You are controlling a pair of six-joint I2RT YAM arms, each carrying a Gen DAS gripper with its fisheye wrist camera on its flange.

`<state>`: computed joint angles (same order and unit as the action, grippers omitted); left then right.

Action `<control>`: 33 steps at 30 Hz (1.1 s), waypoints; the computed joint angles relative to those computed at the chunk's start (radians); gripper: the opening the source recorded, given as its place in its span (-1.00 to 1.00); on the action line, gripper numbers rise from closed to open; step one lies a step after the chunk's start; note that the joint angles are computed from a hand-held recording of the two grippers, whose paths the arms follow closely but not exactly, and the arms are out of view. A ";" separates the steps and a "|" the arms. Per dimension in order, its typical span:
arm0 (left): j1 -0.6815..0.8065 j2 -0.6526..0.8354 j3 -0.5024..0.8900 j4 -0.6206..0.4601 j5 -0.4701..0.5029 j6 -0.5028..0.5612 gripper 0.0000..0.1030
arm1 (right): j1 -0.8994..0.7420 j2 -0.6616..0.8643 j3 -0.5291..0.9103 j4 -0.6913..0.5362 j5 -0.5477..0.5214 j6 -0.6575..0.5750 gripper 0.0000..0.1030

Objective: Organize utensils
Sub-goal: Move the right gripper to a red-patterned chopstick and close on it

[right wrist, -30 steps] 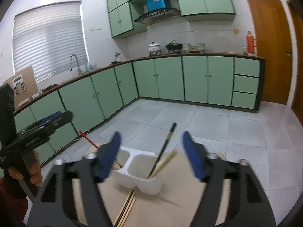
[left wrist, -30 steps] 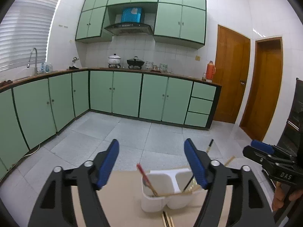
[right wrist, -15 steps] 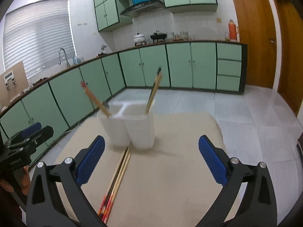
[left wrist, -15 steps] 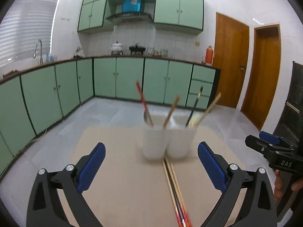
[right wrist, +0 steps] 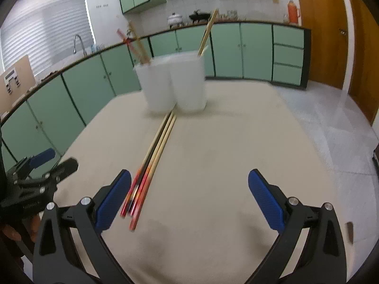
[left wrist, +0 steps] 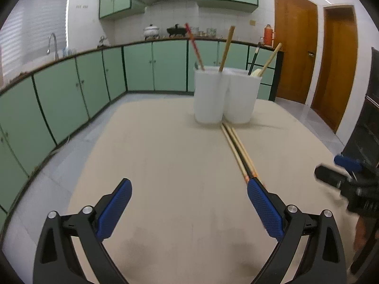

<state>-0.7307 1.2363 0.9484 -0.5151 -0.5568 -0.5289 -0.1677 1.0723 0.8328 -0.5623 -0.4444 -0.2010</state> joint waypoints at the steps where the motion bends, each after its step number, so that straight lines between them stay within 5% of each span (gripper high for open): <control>1: -0.001 -0.001 0.000 -0.008 0.001 -0.015 0.86 | 0.016 -0.015 -0.021 -0.004 0.009 -0.001 0.85; 23: -0.025 -0.071 -0.045 -0.075 -0.015 -0.057 0.86 | 0.276 -0.117 -0.144 -0.029 0.211 0.022 -0.36; 28: -0.029 -0.075 -0.049 -0.069 -0.018 -0.058 0.86 | 0.299 -0.112 -0.136 -0.031 0.230 -0.009 -0.86; 33: -0.030 -0.073 -0.048 -0.070 -0.017 -0.060 0.86 | 0.243 -0.090 -0.120 -0.036 0.207 -0.020 -0.85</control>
